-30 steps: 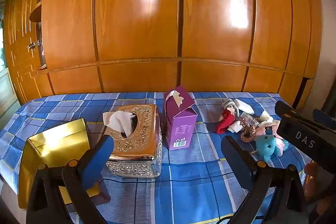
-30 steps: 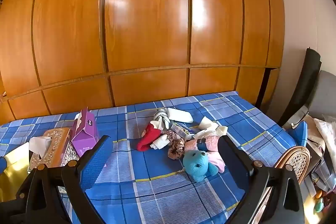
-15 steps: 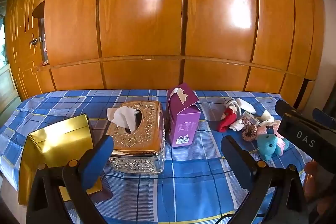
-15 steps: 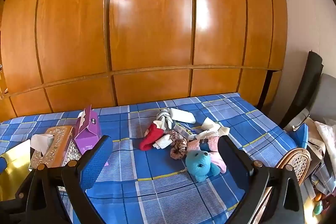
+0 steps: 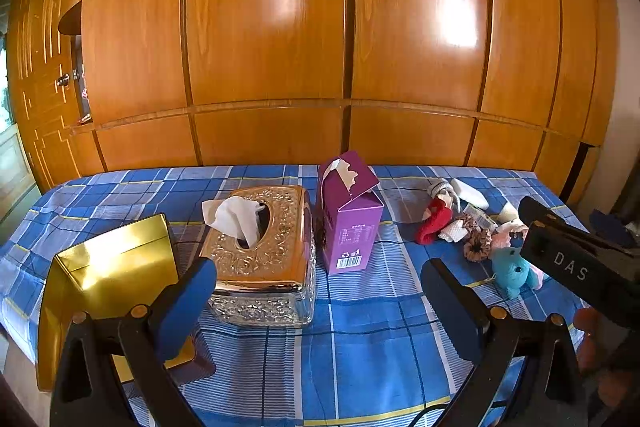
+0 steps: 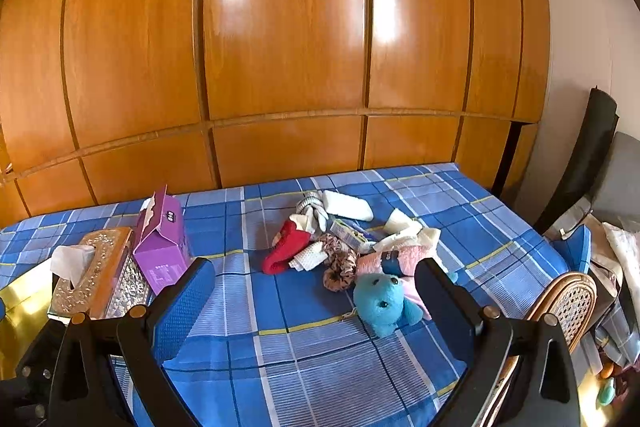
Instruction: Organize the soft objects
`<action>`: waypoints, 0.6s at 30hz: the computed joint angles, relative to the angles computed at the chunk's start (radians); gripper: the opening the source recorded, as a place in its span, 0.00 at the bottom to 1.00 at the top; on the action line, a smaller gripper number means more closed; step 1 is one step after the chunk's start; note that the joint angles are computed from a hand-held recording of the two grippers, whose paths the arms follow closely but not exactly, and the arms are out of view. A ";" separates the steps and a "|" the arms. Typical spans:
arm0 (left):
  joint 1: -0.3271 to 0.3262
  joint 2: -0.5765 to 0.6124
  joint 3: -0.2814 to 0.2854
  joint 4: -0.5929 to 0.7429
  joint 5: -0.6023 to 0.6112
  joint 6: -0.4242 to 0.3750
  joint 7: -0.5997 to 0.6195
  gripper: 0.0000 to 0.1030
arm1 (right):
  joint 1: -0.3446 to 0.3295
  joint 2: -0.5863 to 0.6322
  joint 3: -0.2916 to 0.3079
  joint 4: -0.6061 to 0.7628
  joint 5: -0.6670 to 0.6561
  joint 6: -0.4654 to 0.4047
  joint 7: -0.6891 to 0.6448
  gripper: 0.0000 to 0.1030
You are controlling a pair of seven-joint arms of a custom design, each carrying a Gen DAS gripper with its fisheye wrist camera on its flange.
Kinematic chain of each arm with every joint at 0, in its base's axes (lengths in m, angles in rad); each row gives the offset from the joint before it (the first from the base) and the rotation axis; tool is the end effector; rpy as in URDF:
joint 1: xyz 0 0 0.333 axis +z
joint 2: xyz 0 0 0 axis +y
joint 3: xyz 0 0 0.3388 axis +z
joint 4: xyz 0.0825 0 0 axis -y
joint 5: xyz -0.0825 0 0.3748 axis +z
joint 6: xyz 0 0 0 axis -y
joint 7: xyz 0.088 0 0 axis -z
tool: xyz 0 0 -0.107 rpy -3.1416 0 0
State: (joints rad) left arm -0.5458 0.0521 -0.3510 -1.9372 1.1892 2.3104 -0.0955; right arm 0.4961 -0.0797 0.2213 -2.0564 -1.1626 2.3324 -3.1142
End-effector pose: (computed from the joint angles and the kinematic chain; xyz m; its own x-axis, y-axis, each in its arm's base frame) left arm 0.3903 -0.4532 0.5292 0.0471 -0.9986 0.0234 -0.5345 -0.0450 -0.8440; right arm 0.4271 0.3567 0.5439 -0.1816 -0.9831 0.0234 -0.5208 0.0760 -0.8503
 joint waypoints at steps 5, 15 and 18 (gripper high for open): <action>0.001 0.003 0.002 0.002 -0.006 0.000 0.012 1.00 | -0.001 0.005 -0.002 0.000 0.004 0.002 -0.001 0.98; -0.006 0.023 0.005 0.018 -0.020 0.001 0.044 1.00 | -0.008 0.003 -0.009 -0.008 0.026 0.011 -0.004 0.98; -0.008 0.028 0.007 0.022 -0.024 0.006 0.054 1.00 | -0.011 0.002 -0.011 -0.010 0.029 0.012 -0.002 0.98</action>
